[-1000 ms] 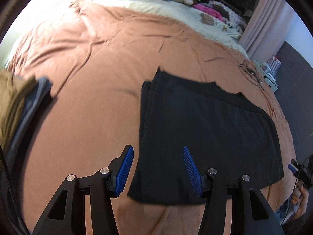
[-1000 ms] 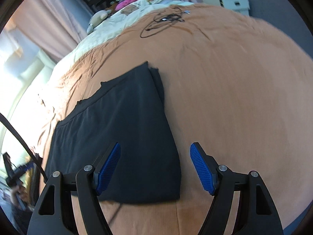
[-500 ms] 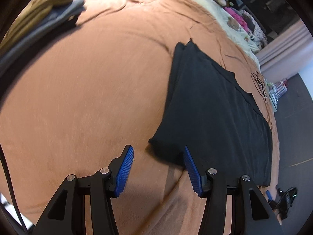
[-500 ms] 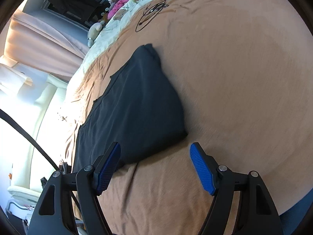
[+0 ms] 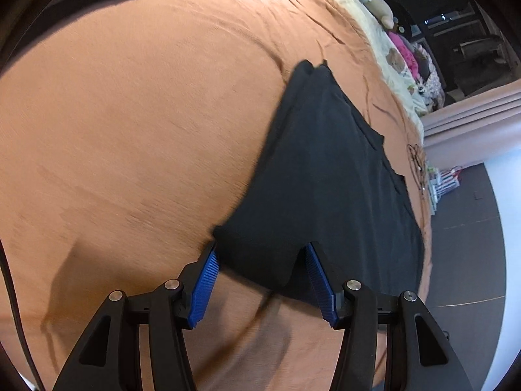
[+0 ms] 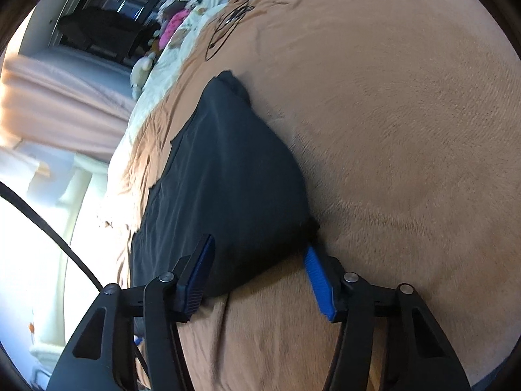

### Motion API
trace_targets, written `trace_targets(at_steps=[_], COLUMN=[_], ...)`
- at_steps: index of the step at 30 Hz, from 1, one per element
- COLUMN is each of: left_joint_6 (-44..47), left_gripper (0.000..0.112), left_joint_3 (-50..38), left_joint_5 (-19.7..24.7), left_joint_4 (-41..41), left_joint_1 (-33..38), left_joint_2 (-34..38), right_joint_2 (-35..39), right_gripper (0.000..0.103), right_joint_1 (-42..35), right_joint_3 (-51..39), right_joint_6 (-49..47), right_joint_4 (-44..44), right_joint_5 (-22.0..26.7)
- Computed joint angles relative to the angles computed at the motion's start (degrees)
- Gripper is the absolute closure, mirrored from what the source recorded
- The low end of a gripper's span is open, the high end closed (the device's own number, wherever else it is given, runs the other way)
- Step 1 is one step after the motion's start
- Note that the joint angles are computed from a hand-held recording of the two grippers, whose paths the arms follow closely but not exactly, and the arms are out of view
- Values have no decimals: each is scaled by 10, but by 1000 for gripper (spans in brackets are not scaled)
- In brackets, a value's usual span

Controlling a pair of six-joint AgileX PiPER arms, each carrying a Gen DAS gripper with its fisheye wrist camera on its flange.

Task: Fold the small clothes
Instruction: 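Grasp the long side of the folded black shirt with both tools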

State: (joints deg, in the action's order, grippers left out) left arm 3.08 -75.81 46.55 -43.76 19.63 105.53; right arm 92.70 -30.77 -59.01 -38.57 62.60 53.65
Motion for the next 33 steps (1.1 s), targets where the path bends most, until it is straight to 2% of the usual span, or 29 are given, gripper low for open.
trace_targets(at_steps=[5,7,9,10,11,14,17,26,33], left_joint_6=[-29,-36,-64,-75,-78,-51,-46,52,123], left_gripper=[57,57,68,81,90,98,100,101,101], left_joint_3=[-15,-17,-22,-24,-23,-10,-6,34,127], left_joint_5=[-24,-36,-47,-49,-50,-48,-53,-22,2], left_joint_4=[1,-5,21,31,30,-1,12,-74,-102], left_joint_1=[-9,-10,-15,-16,-13,1,2,55,100], left_joint_2=[21,26,26,27,27,19,-2,-60,-138], right_joint_2=[5,2,0,1,-5,-11,-37,-144,-210], right_gripper=[52,60,70,77,82,90,92,93,93], right_joint_1=[12,24,50,49,50,49,50,56,-18], right_joint_3=[11,19,21,23,30,40,53,107,181], right_joint_6=[0,5,25,24,23,9,-1,4,-43], right_joint_4=[19,27,30,35,41,57,66,46,51], right_joint_5=[-27,-48,-76,-79,-79,-78,-84,-80,-1])
